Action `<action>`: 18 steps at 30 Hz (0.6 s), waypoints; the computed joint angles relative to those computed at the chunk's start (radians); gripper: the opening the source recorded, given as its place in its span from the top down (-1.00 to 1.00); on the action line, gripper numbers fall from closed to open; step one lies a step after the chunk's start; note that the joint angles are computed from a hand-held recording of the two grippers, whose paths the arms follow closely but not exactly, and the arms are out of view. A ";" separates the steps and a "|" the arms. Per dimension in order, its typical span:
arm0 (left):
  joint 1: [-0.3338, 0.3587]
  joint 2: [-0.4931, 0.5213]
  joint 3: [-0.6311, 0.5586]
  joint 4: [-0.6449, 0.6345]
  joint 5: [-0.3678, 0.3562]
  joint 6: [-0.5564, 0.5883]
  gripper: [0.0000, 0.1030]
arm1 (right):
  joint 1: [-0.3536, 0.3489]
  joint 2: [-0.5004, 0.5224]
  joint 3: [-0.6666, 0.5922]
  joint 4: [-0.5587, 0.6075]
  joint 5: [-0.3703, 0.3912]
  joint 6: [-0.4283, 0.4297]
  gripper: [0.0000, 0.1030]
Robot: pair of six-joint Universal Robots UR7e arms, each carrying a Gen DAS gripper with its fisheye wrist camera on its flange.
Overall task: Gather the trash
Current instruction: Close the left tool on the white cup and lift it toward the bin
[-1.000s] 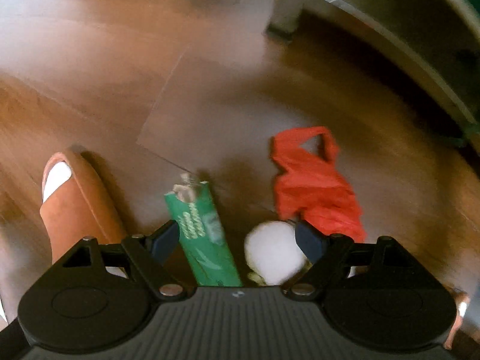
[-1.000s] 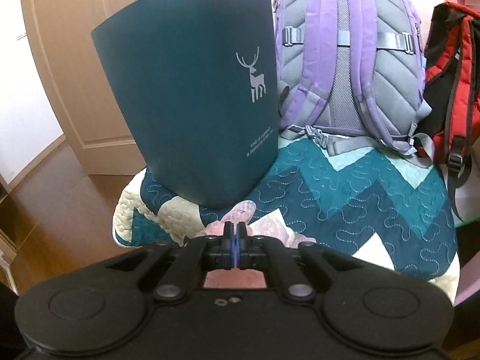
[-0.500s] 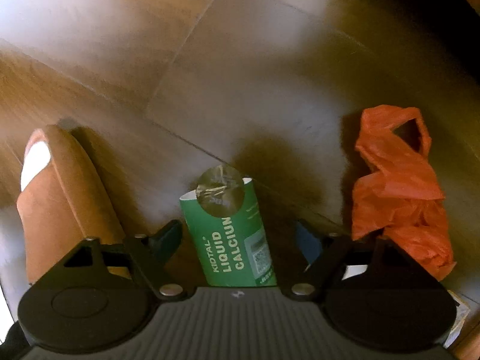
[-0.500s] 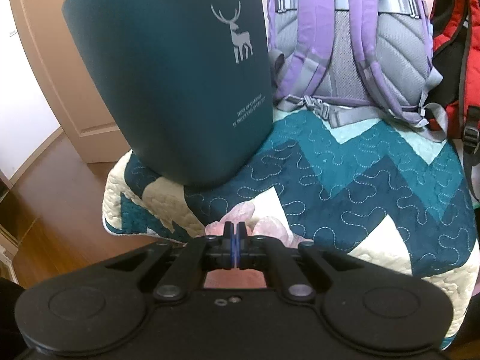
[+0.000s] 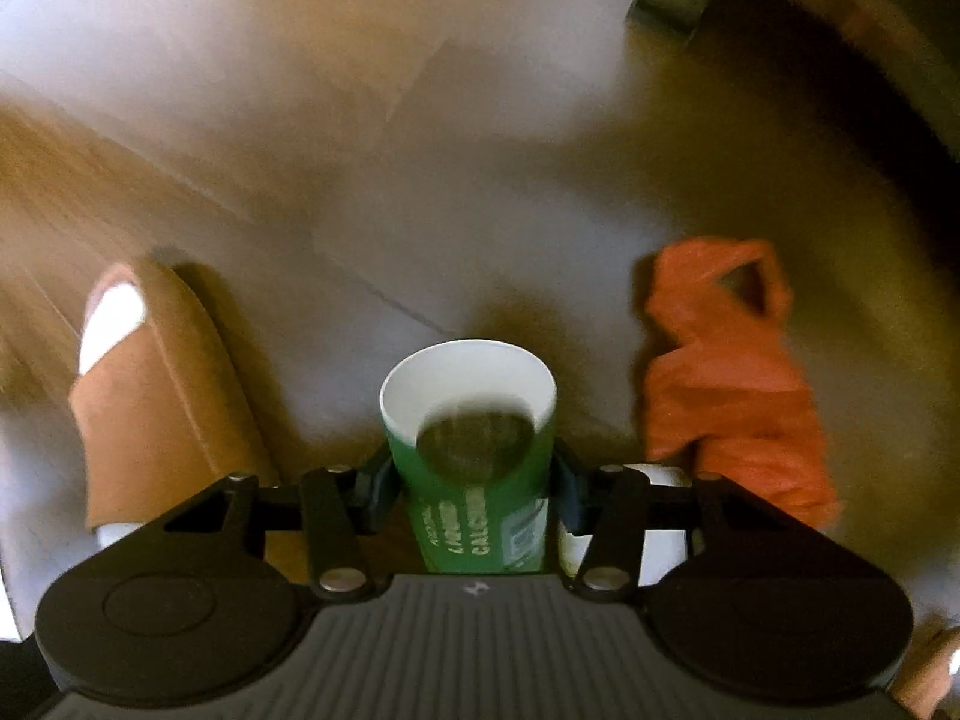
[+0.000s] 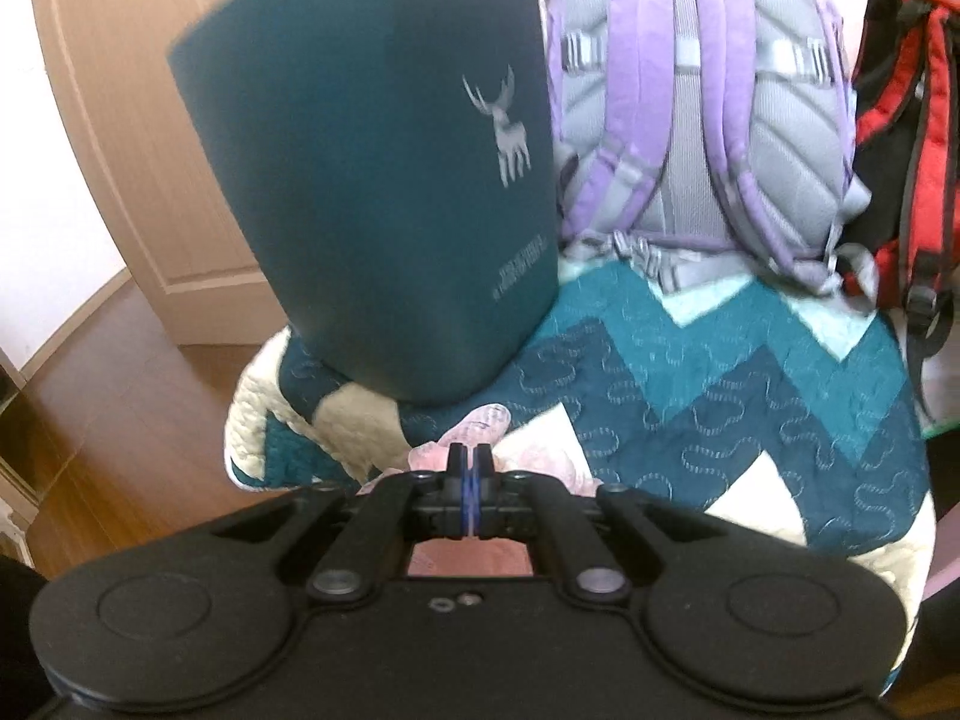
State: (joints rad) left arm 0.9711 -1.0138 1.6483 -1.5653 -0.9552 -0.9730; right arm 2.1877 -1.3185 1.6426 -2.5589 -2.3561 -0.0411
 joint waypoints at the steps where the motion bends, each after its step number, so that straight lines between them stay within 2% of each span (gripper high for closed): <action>1: -0.015 -0.010 -0.004 0.004 -0.002 -0.009 0.05 | 0.013 0.000 -0.007 0.000 -0.004 -0.002 1.00; 4: -0.064 -0.038 -0.025 0.033 0.007 -0.022 0.06 | 0.054 0.005 -0.033 0.001 -0.021 -0.015 1.00; 8: -0.133 -0.087 -0.056 0.009 0.011 -0.009 0.06 | 0.116 0.019 -0.080 0.003 -0.053 -0.050 1.00; 18: -0.286 -0.218 -0.123 -0.041 0.072 0.091 0.06 | 0.251 0.099 -0.236 -0.076 -0.139 -0.221 1.00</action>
